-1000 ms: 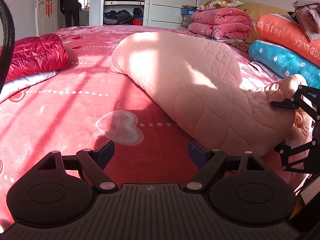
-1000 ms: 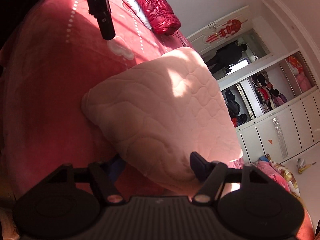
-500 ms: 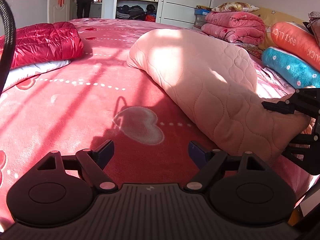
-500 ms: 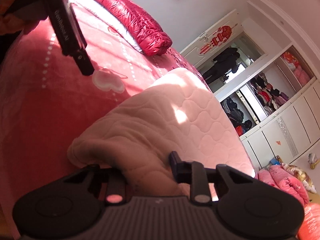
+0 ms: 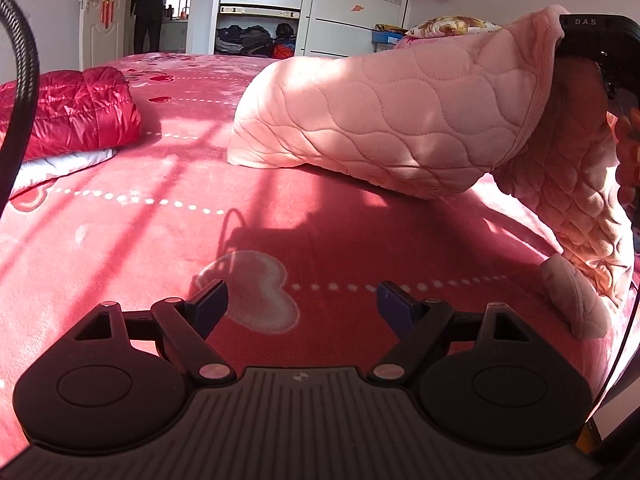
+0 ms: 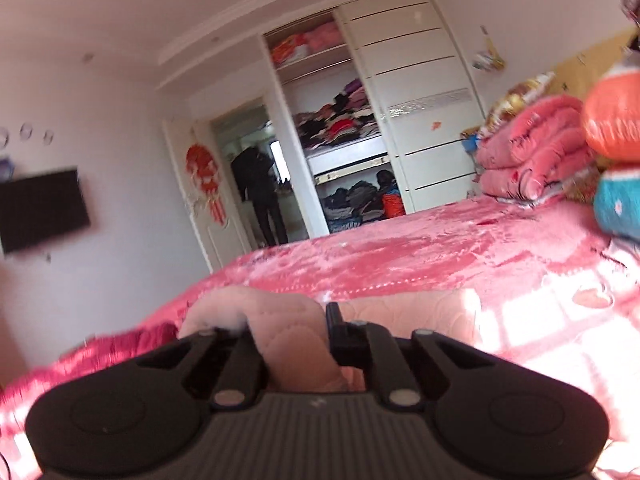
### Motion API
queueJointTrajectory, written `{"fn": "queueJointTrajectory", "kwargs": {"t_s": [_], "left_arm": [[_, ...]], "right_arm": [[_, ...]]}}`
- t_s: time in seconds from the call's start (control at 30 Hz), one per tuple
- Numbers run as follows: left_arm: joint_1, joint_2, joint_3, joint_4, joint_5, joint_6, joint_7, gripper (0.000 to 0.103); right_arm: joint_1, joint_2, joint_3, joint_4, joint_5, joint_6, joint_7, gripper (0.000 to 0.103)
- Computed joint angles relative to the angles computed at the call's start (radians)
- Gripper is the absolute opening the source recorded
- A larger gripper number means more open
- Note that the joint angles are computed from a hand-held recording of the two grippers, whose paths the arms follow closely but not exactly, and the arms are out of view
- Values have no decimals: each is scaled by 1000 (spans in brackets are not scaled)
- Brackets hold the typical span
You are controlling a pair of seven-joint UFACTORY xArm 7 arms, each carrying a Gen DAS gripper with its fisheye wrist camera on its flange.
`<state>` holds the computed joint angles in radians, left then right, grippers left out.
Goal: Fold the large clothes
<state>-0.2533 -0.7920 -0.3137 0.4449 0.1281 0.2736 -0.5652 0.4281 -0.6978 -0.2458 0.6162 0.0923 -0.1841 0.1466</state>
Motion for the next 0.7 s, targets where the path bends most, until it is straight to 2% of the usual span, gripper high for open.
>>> {"fn": "queueJointTrajectory", "kwargs": {"t_s": [0.07,0.17,0.23,0.27,0.37,0.4,0.57,0.7], "left_arm": [[19,46,-24,25,10,-37,-10,101],[66,127,-88,70,42,-100,-39,101],[125,172,-156,102,79,-136,-76,101],[188,193,-220,124,110,-164,-113,101],[329,229,-363,180,169,-208,-209,101],[356,241,-394,194,183,-221,-231,101],[580,269,-649,296,251,-242,-355,101],[796,238,-874,398,264,-217,-445,101]], "right_arm": [[44,6,-58,6,40,-60,50,7],[168,-17,-206,17,35,-92,105,7],[255,-42,-306,34,21,-79,123,7],[293,-51,-346,45,11,-70,119,7],[379,-75,-422,65,10,-52,103,7],[421,-90,-455,78,10,-38,93,7],[536,-145,-519,120,38,33,12,7],[574,-175,-526,143,72,70,-48,7]]}}
